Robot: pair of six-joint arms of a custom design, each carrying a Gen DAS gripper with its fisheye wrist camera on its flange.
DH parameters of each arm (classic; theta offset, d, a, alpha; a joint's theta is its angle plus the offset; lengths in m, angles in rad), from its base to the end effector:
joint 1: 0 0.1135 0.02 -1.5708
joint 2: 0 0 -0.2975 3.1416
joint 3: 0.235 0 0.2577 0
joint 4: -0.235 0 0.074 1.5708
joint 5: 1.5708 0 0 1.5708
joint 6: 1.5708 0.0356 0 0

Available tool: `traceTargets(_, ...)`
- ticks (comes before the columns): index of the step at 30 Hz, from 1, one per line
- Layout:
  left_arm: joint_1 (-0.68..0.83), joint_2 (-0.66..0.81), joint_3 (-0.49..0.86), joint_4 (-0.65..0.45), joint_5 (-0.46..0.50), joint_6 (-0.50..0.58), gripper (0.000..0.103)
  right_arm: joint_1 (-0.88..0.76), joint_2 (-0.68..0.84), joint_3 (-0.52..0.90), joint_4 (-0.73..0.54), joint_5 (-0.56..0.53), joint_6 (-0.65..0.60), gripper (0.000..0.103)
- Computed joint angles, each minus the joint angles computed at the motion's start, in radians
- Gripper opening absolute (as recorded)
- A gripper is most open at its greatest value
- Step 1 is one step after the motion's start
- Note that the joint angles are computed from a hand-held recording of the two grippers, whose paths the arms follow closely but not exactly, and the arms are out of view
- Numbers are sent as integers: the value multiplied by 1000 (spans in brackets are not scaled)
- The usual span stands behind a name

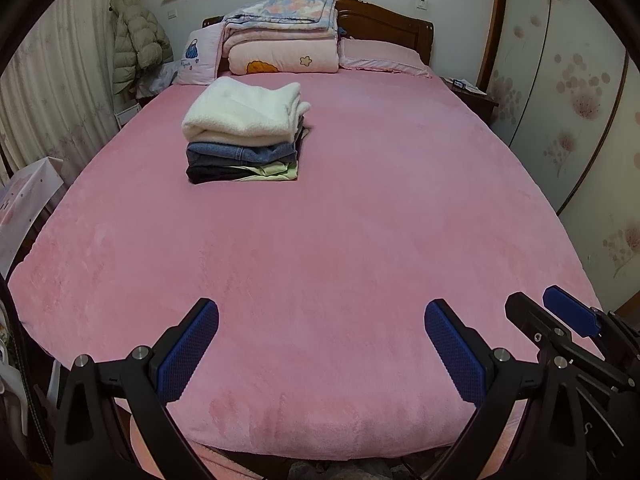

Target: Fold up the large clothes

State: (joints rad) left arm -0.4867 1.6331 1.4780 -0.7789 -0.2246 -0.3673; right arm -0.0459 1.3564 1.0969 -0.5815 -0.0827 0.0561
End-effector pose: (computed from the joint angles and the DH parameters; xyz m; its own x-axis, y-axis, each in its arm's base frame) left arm 0.3219 -0.1614 0.3436 -0.7849 0.0193 -0.6193 0.0611 0.9971 -0.0464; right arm 0.2872 -0.0102 0.3163 -0.7439 0.0901 -0.6622 0.0325 0.9946 0.0989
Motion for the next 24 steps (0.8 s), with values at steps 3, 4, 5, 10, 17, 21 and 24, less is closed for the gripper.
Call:
traceTargets(3, 8, 2, -1, 0, 13, 1, 102, 7, 3, -3, 3, 5, 4, 48)
traceTargets(4, 11, 6, 2, 0, 13, 3, 102, 11, 5, -4, 7, 10, 7, 48)
traceTargets(5, 13, 7, 1, 1, 14, 5, 102, 11, 5, -8, 9, 11, 7, 48)
traceTargets(10, 10, 8, 0, 2, 8, 7, 102, 19, 9, -11, 15, 17, 14, 48)
traceTargets(17, 2, 17, 19, -16, -8, 5, 102, 27, 19, -6, 14, 29, 15, 48)
traceTargets(21, -2, 7, 7, -10, -18, 4, 102, 37, 16, -9, 20, 40, 25, 48)
traceTargets(24, -4, 3, -1, -13, -23, 1, 102, 36, 17, -6, 15, 36, 26, 48)
